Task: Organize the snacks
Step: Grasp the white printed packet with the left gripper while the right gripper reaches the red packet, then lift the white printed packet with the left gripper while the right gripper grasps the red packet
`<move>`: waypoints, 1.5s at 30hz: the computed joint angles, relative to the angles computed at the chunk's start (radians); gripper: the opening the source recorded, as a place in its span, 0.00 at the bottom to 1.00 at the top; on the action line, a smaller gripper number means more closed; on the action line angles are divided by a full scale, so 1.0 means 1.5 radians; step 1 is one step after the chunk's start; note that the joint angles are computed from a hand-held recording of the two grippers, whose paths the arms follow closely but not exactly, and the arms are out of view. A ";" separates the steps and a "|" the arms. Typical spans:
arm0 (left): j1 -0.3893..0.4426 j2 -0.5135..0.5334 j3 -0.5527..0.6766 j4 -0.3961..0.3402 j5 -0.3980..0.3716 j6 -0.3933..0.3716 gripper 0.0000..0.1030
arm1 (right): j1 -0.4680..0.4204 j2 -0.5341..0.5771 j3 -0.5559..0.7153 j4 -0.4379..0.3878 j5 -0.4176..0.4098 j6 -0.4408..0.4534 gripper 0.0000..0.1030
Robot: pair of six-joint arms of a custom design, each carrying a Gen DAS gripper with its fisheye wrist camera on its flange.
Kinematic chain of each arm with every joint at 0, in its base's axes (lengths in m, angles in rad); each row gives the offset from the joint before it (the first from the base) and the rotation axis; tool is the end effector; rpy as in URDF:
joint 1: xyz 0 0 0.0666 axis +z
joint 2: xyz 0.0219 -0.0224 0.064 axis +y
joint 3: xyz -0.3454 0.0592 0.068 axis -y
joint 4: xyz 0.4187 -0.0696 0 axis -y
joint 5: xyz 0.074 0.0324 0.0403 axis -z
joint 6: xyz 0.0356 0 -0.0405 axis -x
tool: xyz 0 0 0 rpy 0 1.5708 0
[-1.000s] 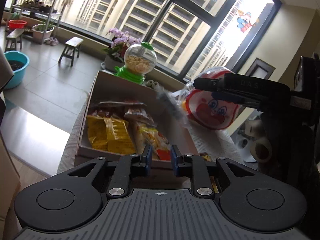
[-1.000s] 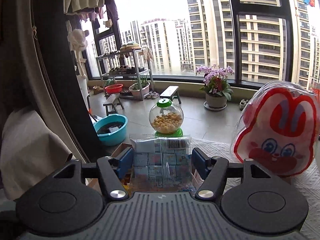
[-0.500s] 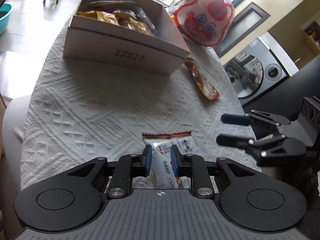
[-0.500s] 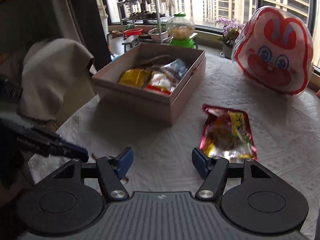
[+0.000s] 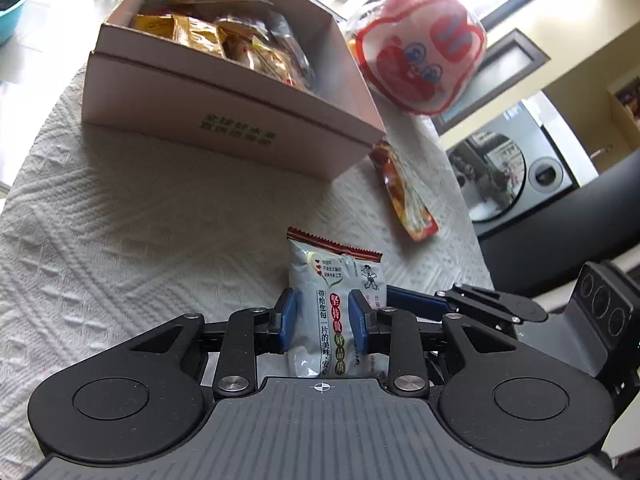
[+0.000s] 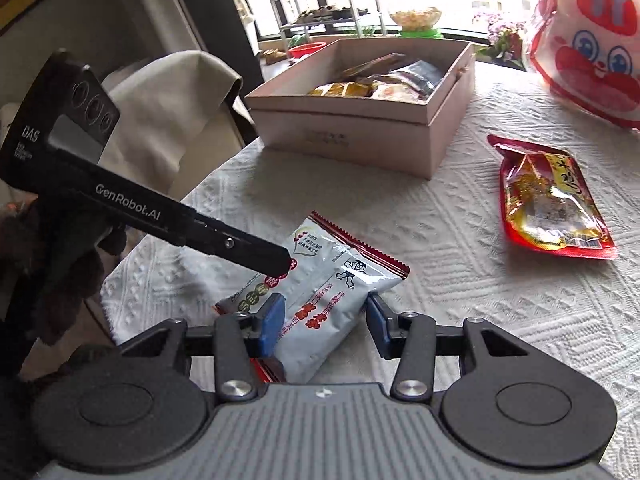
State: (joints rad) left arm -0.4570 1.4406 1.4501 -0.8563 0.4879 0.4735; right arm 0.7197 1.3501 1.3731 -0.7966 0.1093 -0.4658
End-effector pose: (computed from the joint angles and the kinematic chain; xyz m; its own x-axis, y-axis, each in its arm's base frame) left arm 0.4706 -0.2505 0.4068 -0.9031 -0.0048 -0.4294 0.2883 0.7343 -0.6146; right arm 0.3859 0.3325 0.4156 -0.7374 -0.0527 -0.6734 -0.2970 0.9207 0.2532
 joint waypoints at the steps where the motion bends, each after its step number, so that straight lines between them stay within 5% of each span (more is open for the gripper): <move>1: -0.001 0.003 0.002 0.018 -0.011 0.006 0.31 | -0.006 0.007 0.005 0.007 0.009 -0.007 0.44; 6: -0.031 -0.007 0.004 0.037 -0.165 -0.069 0.31 | -0.008 0.032 0.034 0.014 0.121 0.030 0.45; 8: -0.039 -0.004 0.014 0.005 -0.213 -0.112 0.31 | -0.006 0.020 0.023 0.032 0.213 0.062 0.61; 9: -0.039 -0.003 0.015 -0.004 -0.216 -0.115 0.31 | -0.007 0.016 0.016 0.045 0.259 0.076 0.73; 11: -0.029 -0.005 0.011 -0.002 -0.172 -0.093 0.31 | -0.020 0.012 0.005 0.078 0.331 0.107 0.79; 13: -0.011 -0.017 -0.004 0.022 -0.090 -0.054 0.31 | -0.049 0.023 0.019 0.057 0.318 0.103 0.79; 15: 0.000 -0.030 -0.020 0.051 -0.039 -0.023 0.31 | -0.070 0.038 0.050 -0.007 0.270 0.031 0.78; 18: -0.001 -0.033 -0.022 0.046 -0.041 -0.027 0.31 | -0.067 0.013 0.023 0.018 0.168 0.018 0.78; 24: -0.010 0.003 0.002 0.003 -0.022 -0.049 0.35 | 0.004 0.018 0.008 -0.019 0.236 0.049 0.78; 28: -0.033 0.026 0.024 0.006 -0.057 -0.084 0.39 | 0.031 -0.003 -0.027 -0.006 0.287 0.057 0.78; 36: -0.051 0.050 0.046 0.026 -0.095 -0.093 0.39 | 0.012 -0.031 -0.059 0.008 0.262 0.004 0.78; 39: -0.052 0.046 0.042 0.027 -0.100 -0.098 0.39 | 0.011 -0.018 -0.051 -0.028 0.266 -0.009 0.79; 45: -0.052 0.046 0.042 0.027 -0.101 -0.102 0.39 | 0.017 -0.045 -0.083 0.011 0.268 -0.017 0.79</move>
